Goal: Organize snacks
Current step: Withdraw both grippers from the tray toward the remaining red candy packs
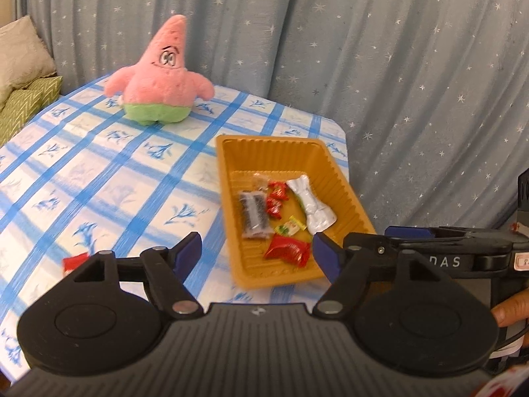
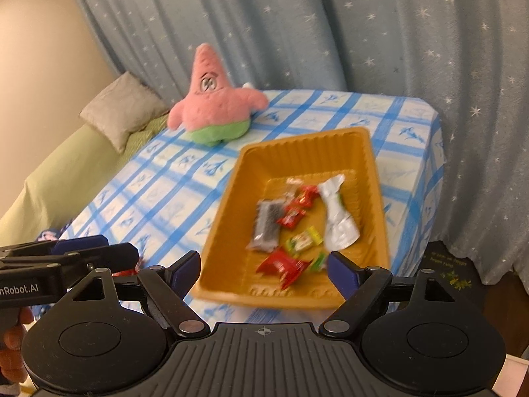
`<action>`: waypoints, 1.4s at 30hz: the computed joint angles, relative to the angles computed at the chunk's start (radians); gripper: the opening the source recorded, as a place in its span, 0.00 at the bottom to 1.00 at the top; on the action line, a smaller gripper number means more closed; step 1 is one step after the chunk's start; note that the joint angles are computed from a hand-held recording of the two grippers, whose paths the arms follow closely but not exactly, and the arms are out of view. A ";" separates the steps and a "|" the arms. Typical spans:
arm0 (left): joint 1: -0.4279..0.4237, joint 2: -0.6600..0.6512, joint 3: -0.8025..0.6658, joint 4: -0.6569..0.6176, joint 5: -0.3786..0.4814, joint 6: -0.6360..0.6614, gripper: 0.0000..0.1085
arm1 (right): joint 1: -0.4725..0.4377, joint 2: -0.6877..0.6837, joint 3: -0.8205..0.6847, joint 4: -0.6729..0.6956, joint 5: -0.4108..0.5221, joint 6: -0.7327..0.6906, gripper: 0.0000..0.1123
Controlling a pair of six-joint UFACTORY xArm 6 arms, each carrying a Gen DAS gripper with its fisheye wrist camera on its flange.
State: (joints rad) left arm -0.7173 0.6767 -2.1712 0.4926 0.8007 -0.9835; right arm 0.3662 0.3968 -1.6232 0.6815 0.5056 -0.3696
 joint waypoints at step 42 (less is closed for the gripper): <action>0.185 -0.542 0.923 -0.045 -0.263 0.073 0.65 | 0.272 0.089 -0.013 -0.340 -0.038 0.493 0.74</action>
